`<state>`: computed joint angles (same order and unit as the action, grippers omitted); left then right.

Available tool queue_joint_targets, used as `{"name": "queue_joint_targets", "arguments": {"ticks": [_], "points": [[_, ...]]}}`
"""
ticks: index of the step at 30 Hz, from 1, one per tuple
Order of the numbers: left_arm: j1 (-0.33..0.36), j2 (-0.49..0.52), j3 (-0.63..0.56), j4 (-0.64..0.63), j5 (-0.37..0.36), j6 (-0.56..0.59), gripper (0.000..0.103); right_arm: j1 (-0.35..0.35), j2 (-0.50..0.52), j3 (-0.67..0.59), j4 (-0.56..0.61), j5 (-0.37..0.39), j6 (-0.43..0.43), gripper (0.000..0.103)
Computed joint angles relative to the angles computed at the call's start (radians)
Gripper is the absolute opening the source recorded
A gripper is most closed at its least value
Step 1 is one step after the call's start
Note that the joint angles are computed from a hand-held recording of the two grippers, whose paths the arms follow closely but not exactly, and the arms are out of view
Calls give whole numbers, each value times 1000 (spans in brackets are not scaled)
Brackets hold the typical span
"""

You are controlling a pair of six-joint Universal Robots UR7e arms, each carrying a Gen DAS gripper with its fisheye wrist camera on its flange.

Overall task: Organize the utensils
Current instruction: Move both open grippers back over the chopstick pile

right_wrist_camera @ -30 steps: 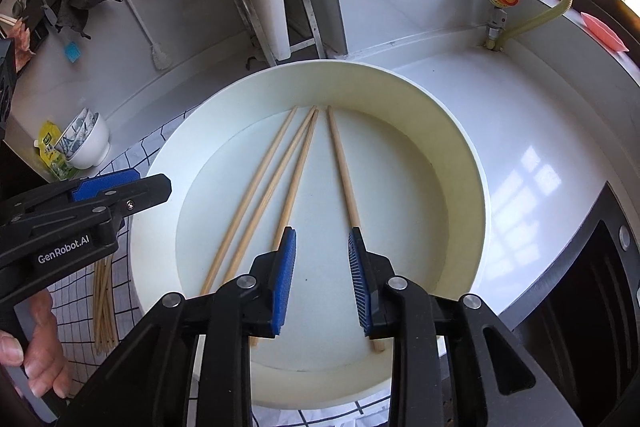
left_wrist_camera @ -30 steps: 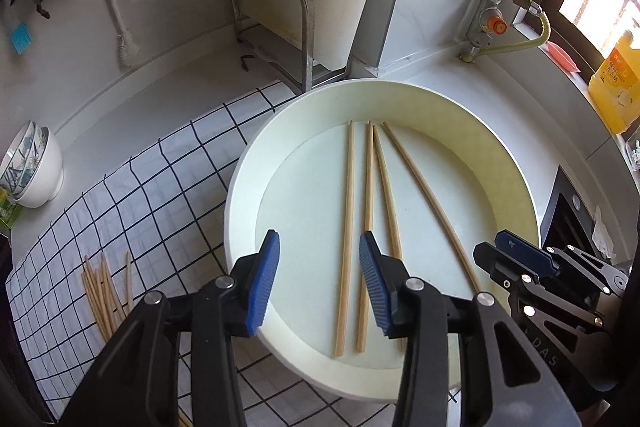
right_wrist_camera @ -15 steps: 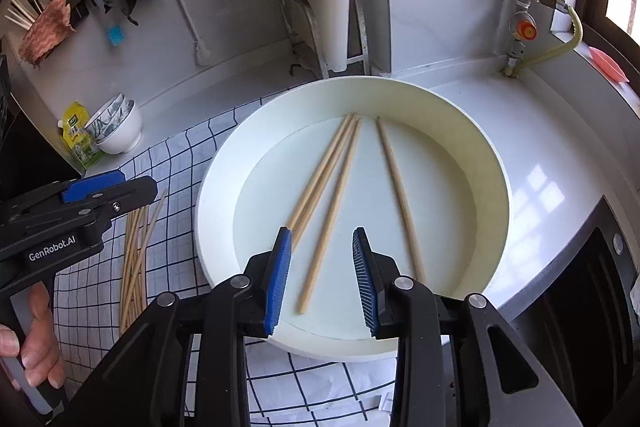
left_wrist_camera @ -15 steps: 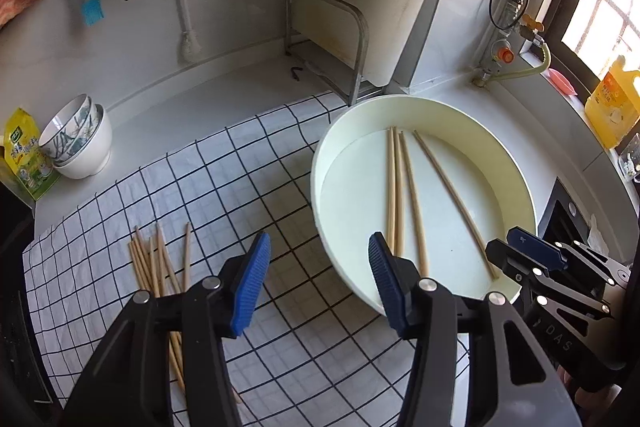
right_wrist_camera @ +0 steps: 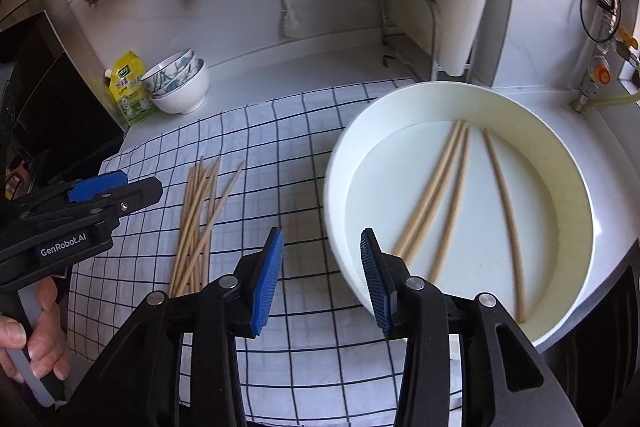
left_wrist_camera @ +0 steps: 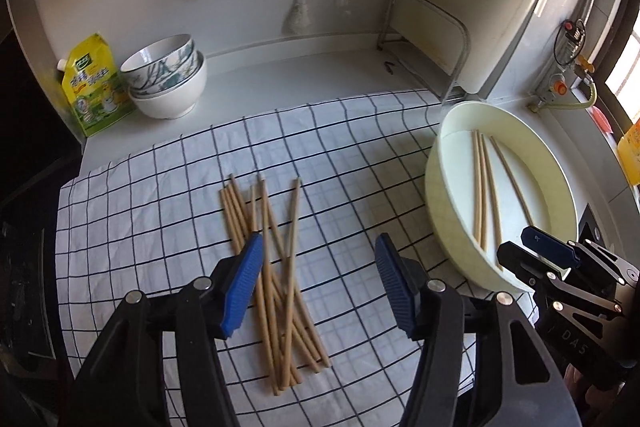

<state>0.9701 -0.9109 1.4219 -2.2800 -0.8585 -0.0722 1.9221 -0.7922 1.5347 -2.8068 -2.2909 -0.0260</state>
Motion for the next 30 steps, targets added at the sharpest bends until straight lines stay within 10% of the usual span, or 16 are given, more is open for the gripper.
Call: {"name": "queue_joint_targets", "arguments": {"ticks": [30], "points": [[195, -42, 15, 93, 5, -46, 61, -6, 295, -257, 212, 69, 72, 45]]}}
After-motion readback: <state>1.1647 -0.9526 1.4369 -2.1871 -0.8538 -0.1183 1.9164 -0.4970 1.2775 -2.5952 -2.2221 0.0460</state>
